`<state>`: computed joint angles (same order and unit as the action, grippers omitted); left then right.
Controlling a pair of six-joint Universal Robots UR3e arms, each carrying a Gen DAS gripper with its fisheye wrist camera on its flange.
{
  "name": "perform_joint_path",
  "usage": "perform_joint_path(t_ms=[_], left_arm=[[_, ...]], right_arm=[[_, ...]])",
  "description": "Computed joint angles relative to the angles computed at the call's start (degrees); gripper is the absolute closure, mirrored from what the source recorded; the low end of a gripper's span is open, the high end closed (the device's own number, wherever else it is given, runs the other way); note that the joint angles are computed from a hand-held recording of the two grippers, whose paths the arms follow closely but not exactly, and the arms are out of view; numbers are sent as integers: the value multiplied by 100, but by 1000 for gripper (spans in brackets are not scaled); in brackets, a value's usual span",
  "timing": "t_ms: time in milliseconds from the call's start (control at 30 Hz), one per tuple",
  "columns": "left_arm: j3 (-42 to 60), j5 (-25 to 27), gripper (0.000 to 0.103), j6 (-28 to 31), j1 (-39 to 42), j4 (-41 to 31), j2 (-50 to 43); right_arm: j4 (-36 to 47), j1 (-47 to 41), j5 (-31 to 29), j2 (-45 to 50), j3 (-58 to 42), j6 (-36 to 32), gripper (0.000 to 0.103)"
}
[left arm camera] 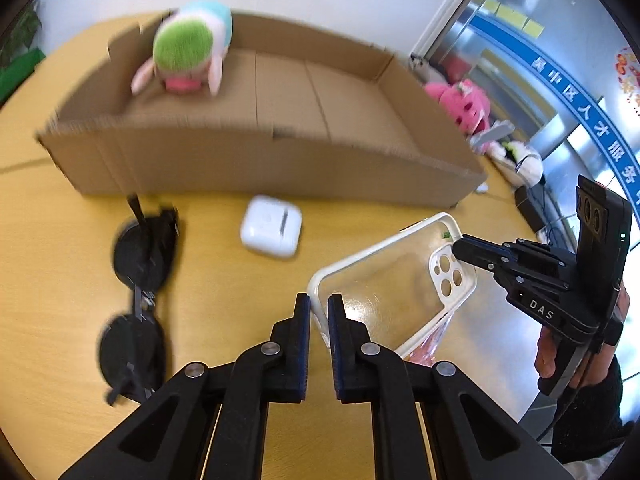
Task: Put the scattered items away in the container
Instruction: 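Lift the phone case with the right tool and carry it over the box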
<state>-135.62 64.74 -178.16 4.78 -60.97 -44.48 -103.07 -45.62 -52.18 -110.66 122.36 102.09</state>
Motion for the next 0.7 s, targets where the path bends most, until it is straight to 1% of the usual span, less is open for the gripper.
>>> perform_joint_path(t_ms=[133,233,300,333,433,467,600,700], left_arm=[[627,-193,95,422,516,-593,337],[1277,-529,95,972,1206,-1144,508],[1842,-814,96,1408,1726,-1517,446],[2107,-888,96,1552,1869,-1584,327],[3006,-1028,96,1756,2034,-1560,-311],[3290,-1010,96,1754,1997,-1444,-547],[4680,-741,96,1505,1573,-917,-1706],[6066,-747,97,1426,1448,-982,-2646]], right_arm=[[523,31,487,-225,-534,-53,97],[379,334,754,-215,-907,228,97],[425,474,1019,-235,-1211,359,96],[470,535,1177,-209,-1408,436,96],[277,728,1542,-30,-1951,855,96],[126,802,1615,73,-2130,1039,96],[-497,1104,1798,718,-3102,1944,95],[-750,1316,1858,1317,-4086,2571,94]])
